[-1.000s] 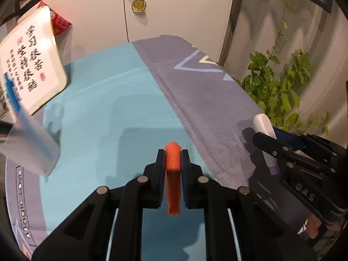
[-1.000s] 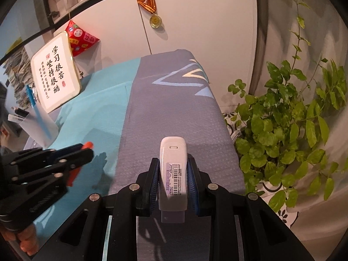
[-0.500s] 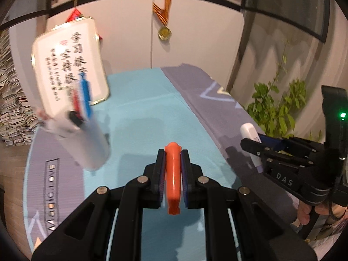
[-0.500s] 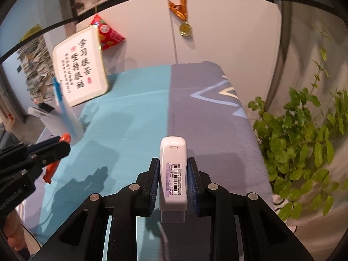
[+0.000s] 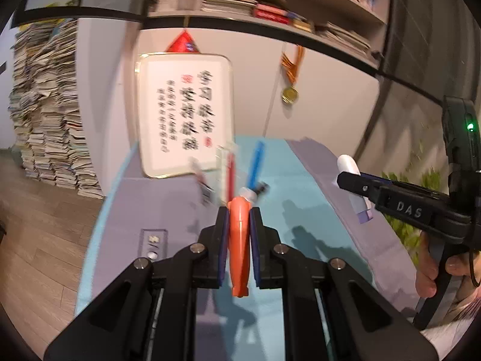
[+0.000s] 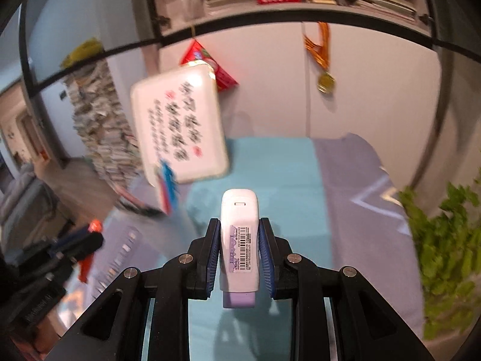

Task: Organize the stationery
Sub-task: 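Lower the orange pen into the cup and open left gripper while right holds the eraser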

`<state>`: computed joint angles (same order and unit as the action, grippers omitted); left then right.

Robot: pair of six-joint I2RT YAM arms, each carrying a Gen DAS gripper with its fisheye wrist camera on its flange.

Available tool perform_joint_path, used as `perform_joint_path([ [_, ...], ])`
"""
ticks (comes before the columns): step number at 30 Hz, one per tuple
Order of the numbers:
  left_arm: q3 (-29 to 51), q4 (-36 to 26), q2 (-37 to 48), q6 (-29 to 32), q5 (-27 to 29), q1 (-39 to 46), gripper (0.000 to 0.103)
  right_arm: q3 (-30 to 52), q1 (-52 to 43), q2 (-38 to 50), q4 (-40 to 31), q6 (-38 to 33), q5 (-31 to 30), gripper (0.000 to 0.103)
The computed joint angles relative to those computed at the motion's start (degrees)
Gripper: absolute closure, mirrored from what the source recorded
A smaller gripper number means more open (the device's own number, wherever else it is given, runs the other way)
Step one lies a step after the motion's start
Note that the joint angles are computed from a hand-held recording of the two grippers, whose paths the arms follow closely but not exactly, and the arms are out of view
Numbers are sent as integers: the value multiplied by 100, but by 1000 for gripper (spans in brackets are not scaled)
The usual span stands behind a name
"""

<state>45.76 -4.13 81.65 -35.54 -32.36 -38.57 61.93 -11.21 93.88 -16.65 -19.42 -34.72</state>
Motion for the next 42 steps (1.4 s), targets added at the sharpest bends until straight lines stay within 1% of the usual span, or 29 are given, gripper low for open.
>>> perform_joint_path([
  [3, -29, 186, -184, 179, 242, 333, 91, 98, 306, -31, 150, 339, 36, 77],
  [6, 48, 448, -176, 390, 590, 673, 91, 90, 498, -46, 291, 502, 118, 77],
  [11, 471, 757, 359, 590, 1345, 1212, 91, 140, 576, 77, 360, 502, 307, 77],
  [16, 750, 878, 843, 465, 1899, 1547, 91, 186, 488, 155, 467, 538, 405, 77],
  [23, 912, 811, 1081, 522, 2025, 1637, 91, 300, 455, 387, 560, 656, 378, 77],
  [27, 950, 880, 1154, 491, 2148, 1745, 91, 316, 442, 471, 593, 644, 318, 77],
  [32, 1049, 717, 1212, 492, 2005, 1734, 91, 335, 348, 520, 588, 628, 247, 77],
  [42, 979, 783, 1136, 773, 1629, 1590, 91, 343, 258, 545, 528, 603, 116, 77],
])
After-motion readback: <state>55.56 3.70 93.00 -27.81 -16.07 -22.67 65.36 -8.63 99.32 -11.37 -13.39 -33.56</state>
